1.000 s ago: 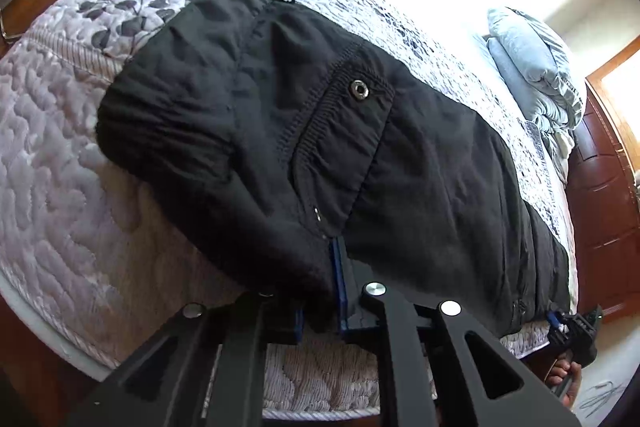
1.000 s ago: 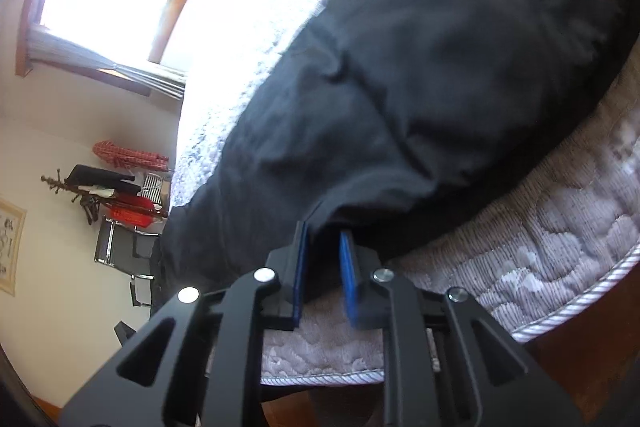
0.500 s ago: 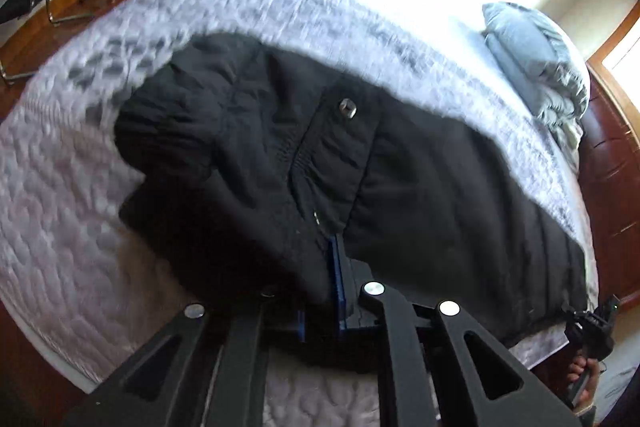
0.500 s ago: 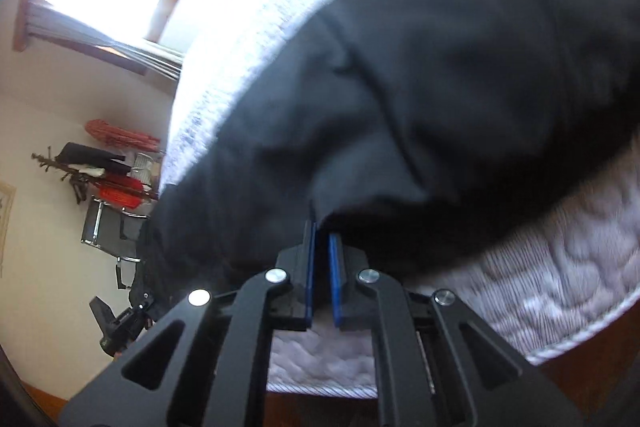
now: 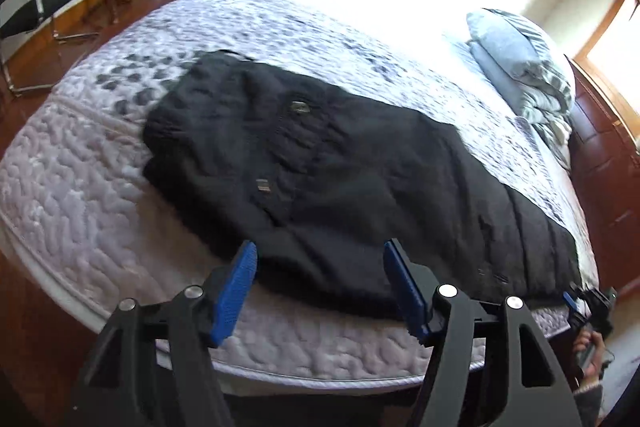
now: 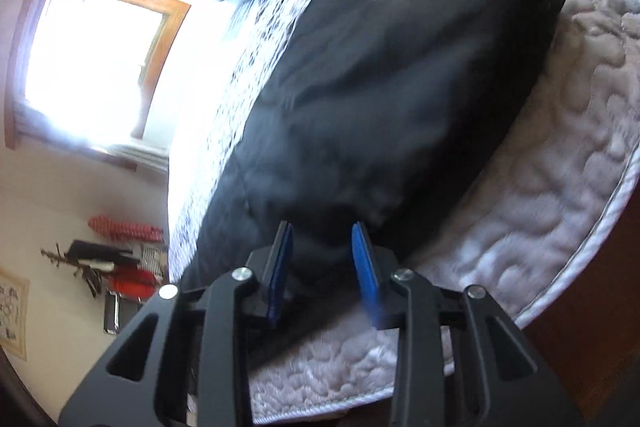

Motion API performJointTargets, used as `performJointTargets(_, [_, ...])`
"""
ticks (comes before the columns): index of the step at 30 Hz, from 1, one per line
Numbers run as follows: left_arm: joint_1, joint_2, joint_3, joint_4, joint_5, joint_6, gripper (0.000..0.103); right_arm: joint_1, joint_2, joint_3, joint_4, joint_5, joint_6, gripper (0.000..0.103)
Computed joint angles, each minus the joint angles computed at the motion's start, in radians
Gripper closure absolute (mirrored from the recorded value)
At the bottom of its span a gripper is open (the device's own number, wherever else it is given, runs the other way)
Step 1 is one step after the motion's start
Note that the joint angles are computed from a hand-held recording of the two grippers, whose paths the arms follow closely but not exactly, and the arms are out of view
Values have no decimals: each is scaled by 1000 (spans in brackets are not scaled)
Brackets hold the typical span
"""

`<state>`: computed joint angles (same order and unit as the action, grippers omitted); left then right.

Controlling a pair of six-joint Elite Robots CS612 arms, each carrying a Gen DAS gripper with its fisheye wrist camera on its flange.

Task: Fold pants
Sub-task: 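Open the left tool, then the right tool, releasing the folded pants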

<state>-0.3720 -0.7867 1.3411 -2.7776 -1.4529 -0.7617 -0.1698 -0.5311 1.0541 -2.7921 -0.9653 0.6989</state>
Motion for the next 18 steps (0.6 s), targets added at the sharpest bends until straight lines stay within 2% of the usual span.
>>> performJointTargets(1, [-4,7,-11,-6,-10,18,36,-1,2,-4,-2,-21,12,85])
performJointTargets(2, [-9,18,-31,-6,-18,35,36,-3,1,-3,-3,-36,28,85])
performJointTargets(5, [-16,45,-79,1,-57,85,36,-15,-3,6,3,-24,65,85])
performJointTargets(7, [-20,64,-116,25,-69,103,35,-10,-17,20,11,-70,49,85])
performJointTargets(9, [-26,81,-150,50,-65,116,34,-17,-29,47,-1,-84,61,84])
performJointTargets(13, [-33,105,-196,107,-73,145,28,-19,-20,43,-2,-119,77,82])
performJointTargets(15, [-36,109,-207,138,-61,160,28,-27,-16,52,-45,-90,103,82])
performJointTargets(18, [-37,115,-217,177,-54,149,24,-26,4,19,-41,-87,106,81])
